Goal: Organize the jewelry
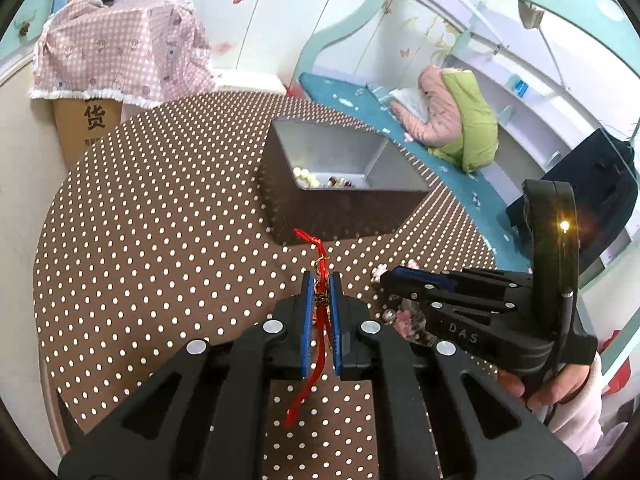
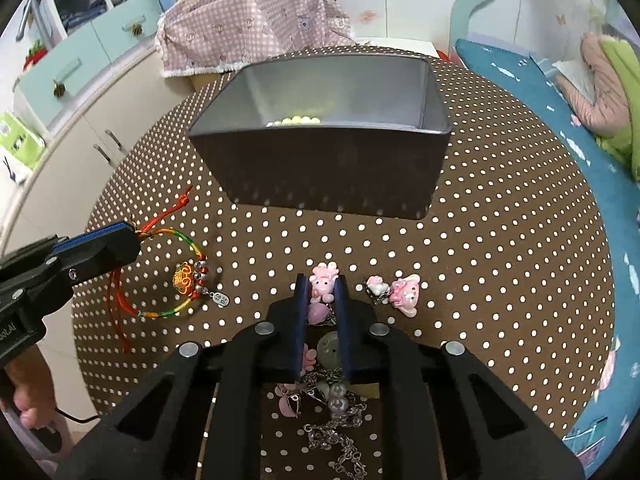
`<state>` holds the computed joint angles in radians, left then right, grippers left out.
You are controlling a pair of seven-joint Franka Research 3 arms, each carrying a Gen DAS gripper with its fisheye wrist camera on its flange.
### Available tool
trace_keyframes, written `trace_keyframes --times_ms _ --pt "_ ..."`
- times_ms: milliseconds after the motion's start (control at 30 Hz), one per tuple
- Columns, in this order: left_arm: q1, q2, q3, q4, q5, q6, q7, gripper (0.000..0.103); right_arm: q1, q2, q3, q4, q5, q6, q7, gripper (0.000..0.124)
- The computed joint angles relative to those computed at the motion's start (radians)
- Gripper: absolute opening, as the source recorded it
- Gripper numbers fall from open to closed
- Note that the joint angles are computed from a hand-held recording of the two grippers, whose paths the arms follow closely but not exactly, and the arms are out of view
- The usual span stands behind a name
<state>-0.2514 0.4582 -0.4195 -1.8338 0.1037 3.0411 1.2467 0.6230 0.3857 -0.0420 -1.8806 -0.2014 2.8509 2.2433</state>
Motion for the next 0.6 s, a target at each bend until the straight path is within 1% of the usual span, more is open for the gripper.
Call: trace_keyframes --times_ms 33,67,100,167,233,267,300,400,433,500,567,600 --pt "0.006 0.001 -0.007 -0.003 -0.002 0.013 0.005 0.008 -0.014 -0.007 0.016 -0.011 0.021 0.015 -0.011 0.012" --pt "0.005 0.002 -0.005 0.001 -0.001 0.012 0.003 0.008 -0.046 -0.015 0.048 -0.026 0.069 0.043 -0.041 0.012" --pt "0.003 0.005 -0.002 0.010 0.001 0.006 0.000 0.008 -0.059 -0.019 0.057 -0.031 0.092 0.051 -0.060 0.012" --pt "-0.006 0.007 0.010 0.018 0.007 0.006 -0.008 0.008 -0.062 -0.031 0.055 -0.046 0.119 0.071 -0.074 0.012" --pt "0.006 0.012 -0.003 0.023 0.004 0.011 0.000 0.008 -0.076 -0.041 0.069 -0.058 0.156 0.093 -0.101 0.012" --pt "0.006 0.013 -0.004 0.027 0.005 0.014 0.000 0.008 -0.093 -0.049 0.087 -0.068 0.187 0.111 -0.126 0.012" --pt "0.006 0.015 -0.004 0.032 0.006 0.014 0.001 0.008 -0.093 -0.053 0.087 -0.073 0.201 0.120 -0.137 0.012" --pt "0.015 0.022 -0.014 0.045 0.009 0.028 0.012 0.008 -0.070 -0.070 0.058 -0.085 0.204 0.137 -0.134 0.012" --pt "0.014 0.023 -0.013 0.049 0.012 0.027 0.013 0.008 -0.075 -0.078 0.061 -0.095 0.214 0.149 -0.141 0.012" --pt "-0.008 0.023 0.010 0.064 0.025 0.027 0.002 0.008 -0.074 -0.086 0.059 -0.101 0.225 0.163 -0.148 0.012" --pt "-0.009 0.029 0.008 0.080 0.031 0.030 0.005 0.008 -0.058 -0.094 0.035 -0.103 0.211 0.172 -0.138 0.012" --pt "-0.019 0.032 0.019 0.090 0.037 0.030 0.000 0.008 -0.052 -0.100 0.024 -0.106 0.202 0.177 -0.133 0.012"
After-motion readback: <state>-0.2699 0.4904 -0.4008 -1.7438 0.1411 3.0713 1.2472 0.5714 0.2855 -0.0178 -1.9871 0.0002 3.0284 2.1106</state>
